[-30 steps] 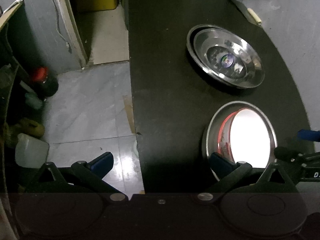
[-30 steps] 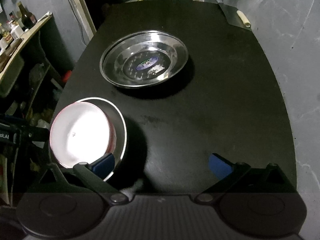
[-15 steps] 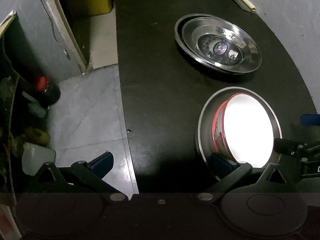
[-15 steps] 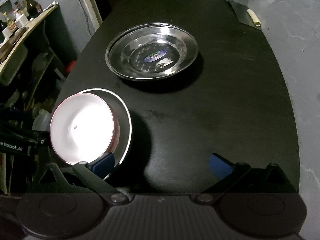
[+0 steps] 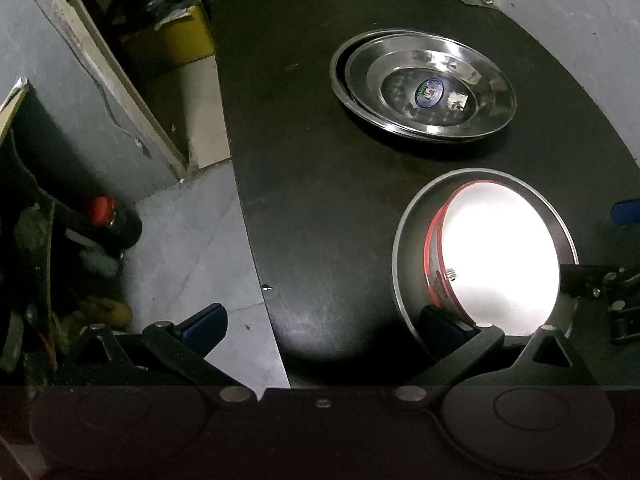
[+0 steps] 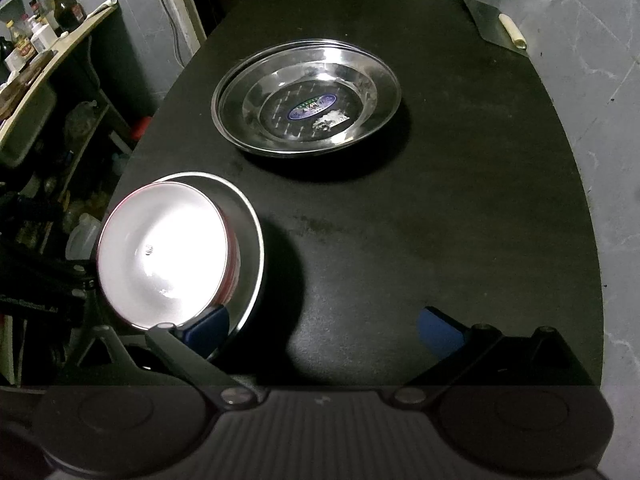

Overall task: Organize plates and bowls
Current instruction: 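Lift the steel bowl stack with the left gripper and carry it toward the steel plates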

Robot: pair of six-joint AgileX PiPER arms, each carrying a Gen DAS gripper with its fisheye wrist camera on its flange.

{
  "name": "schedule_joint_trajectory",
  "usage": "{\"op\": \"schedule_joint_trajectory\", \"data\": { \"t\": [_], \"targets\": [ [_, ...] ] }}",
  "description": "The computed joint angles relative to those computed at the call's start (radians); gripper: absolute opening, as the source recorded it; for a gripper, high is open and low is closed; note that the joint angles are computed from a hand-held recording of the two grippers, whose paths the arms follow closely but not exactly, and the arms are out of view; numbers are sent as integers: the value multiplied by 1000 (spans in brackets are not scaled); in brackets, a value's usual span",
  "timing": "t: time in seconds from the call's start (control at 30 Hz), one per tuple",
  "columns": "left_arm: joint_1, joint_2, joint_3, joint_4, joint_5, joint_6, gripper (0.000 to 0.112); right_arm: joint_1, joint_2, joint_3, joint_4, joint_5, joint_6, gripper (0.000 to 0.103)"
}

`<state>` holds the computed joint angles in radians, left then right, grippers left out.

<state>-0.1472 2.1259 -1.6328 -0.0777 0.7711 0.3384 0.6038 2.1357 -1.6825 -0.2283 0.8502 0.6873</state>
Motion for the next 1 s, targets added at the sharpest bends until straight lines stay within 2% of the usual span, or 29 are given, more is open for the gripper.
{"op": "schedule_joint_trajectory", "data": {
  "t": [0.57,0.67,0.87,1.0],
  "targets": [
    [-12,-17,15,6,-22,55,94,4,13,-22,-9,21,-1,102],
    [-13,-21,17,-5,-23,74,88,7,14,-24,-13,22,-3,102],
    [-14,-34,31,-30,-35,116,75,10,6,-15,-6,3,-23,94],
    [-2,-34,30,-102,-23,176,54,12,-7,3,11,-23,-50,86]
  ]
}}
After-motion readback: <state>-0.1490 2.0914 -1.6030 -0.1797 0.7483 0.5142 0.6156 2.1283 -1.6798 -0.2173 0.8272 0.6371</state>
